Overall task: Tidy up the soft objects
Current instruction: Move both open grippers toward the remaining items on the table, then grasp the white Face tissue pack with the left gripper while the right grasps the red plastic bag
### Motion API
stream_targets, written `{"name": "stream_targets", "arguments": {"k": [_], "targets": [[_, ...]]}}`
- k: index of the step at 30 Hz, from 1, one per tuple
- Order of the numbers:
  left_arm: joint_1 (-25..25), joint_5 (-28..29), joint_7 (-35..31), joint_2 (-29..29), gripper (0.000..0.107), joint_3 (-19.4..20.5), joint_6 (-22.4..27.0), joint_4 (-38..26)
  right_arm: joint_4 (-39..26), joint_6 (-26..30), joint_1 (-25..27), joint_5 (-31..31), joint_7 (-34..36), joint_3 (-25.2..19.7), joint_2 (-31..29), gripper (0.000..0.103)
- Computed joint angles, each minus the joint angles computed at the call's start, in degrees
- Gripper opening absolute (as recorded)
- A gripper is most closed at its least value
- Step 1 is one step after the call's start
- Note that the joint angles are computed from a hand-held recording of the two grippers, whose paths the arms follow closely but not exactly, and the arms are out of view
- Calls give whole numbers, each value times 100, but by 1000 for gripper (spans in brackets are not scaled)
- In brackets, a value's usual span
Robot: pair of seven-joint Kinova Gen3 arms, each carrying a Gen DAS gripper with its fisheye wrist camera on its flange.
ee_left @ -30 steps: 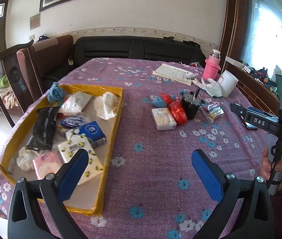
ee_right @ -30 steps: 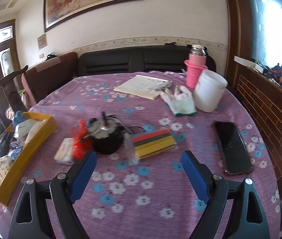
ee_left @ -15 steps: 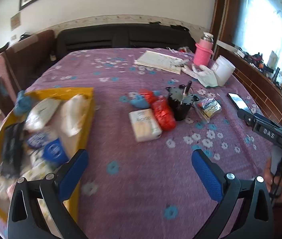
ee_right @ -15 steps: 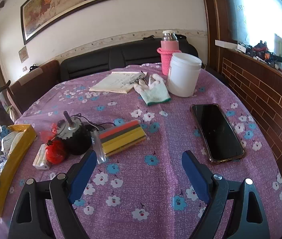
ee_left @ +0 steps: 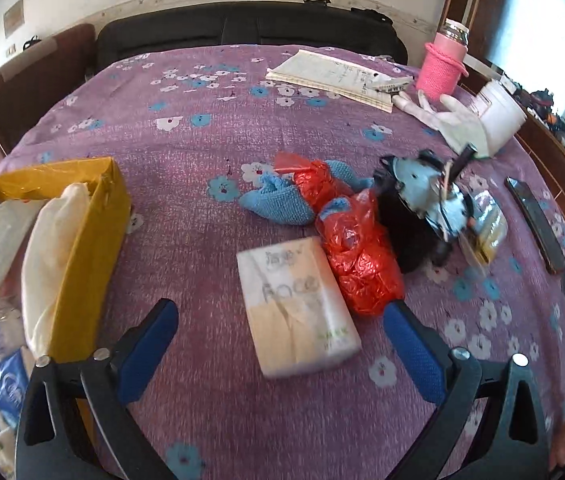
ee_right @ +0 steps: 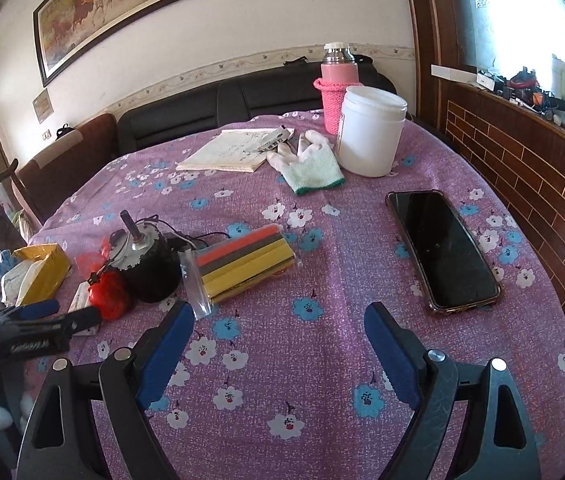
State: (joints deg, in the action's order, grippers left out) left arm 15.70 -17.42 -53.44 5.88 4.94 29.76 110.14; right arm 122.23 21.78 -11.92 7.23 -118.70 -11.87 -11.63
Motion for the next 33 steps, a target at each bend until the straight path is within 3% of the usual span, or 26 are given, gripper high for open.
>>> {"name": "stream_targets", "arguments": {"k": [1, 2, 3, 9, 11, 15, 18, 23, 28, 30, 33], "targets": [[-42, 110, -98, 19, 66, 16, -17, 0, -6, 15, -2, 0, -2, -2, 13, 90], [22, 128, -142, 0, 59, -52, 58, -28, -8, 20, 8, 18, -23, -17, 22, 90], [-19, 211, -279, -32, 45, -15, 74, -21, -11, 28, 24, 48, -54, -39, 33, 90], [-228, 805, -684, -715, 45, 114, -97, 464, -27, 63, 67, 243, -250, -148, 87, 90], [-358, 1048, -831, -1074, 45, 219, -160, 698, -30, 34, 406, 176, -165, -459, 111, 90], [-150, 1981, -1547, -1759, 45, -228, -268, 1179, 2, -106, 1446, -6, 89, -1455, 120, 90], [-200, 2615, -2101, -2288, 45, -389, -247, 1493, 1, -120, 1606, -440, 681, -1601, 79, 90], [-282, 2953, -2556, -3009, 45, -590, -181, 1828, -287, 268, 386, -1605, 1679, -538, 97, 90], [-423, 3121, -2880, -3588, 45, -1008, -29, 2057, -1095, 936, -941, -2677, 2532, 382, 644, 90], [-534, 3108, -2974, -3800, 46, -1127, 64, 2121, -1444, 1145, -1472, -2677, 2547, 658, 947, 90], [-786, 2976, -3105, -4092, 46, -1316, 269, 2182, -1979, 1301, -2268, -2071, 2202, 1014, 1418, 90]]}}
